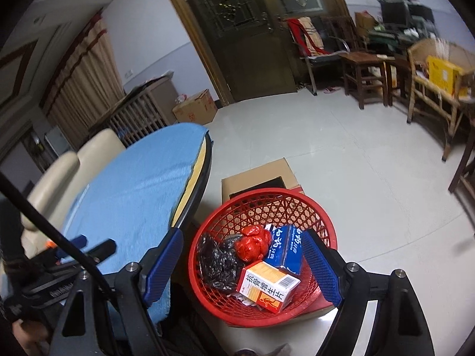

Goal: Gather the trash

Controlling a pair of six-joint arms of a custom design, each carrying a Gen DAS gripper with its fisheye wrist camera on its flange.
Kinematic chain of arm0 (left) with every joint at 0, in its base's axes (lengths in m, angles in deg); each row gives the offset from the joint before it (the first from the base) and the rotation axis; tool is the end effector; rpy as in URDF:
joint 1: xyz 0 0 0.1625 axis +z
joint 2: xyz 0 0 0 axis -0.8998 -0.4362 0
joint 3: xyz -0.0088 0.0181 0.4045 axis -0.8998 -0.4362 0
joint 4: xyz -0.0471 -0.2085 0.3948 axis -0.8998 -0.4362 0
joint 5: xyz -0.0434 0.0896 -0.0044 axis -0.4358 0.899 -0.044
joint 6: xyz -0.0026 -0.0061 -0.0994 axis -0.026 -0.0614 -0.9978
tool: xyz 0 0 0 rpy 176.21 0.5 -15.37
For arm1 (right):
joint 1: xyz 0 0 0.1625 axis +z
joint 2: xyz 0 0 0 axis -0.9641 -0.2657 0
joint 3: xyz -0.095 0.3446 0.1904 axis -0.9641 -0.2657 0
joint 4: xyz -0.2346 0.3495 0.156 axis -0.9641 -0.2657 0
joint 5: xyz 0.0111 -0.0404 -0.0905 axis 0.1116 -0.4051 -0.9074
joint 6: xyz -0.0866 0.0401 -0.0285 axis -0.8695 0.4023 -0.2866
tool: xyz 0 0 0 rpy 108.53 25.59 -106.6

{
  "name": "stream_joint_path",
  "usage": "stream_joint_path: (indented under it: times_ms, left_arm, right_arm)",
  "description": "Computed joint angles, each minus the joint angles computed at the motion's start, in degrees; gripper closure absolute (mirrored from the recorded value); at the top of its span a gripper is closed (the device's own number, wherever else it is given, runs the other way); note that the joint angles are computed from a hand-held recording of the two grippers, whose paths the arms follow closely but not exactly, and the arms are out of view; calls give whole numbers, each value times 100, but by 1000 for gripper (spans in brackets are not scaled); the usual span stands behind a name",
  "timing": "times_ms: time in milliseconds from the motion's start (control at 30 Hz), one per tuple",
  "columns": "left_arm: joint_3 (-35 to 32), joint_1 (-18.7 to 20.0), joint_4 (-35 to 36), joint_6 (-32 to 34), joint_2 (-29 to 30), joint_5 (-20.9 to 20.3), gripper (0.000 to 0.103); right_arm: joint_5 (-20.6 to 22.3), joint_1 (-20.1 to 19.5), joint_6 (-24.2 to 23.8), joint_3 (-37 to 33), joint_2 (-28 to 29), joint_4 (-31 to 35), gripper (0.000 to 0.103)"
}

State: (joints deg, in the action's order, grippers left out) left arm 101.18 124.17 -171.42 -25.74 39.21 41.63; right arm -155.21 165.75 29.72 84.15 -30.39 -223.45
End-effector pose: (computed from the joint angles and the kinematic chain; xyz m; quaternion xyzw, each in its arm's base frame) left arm -0.2102 -0.7713 0.2507 0.2600 0.8636 -0.2725 0.3352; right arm 0.1100 -0.7046 0.3062 0.0407 -0.8746 0.4265 0.2271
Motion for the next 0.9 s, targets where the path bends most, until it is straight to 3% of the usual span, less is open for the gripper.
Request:
stream_joint_path:
  times_ms: [400, 900]
  left_arm:
    - [141, 121, -249, -48, -183, -147, 20]
    - [265, 45, -323, 68, -227, -178, 19]
  right_arm:
    - [-460, 204, -284, -41, 202, -206, 19]
    - [-485, 163, -350, -4, 214, -233, 19]
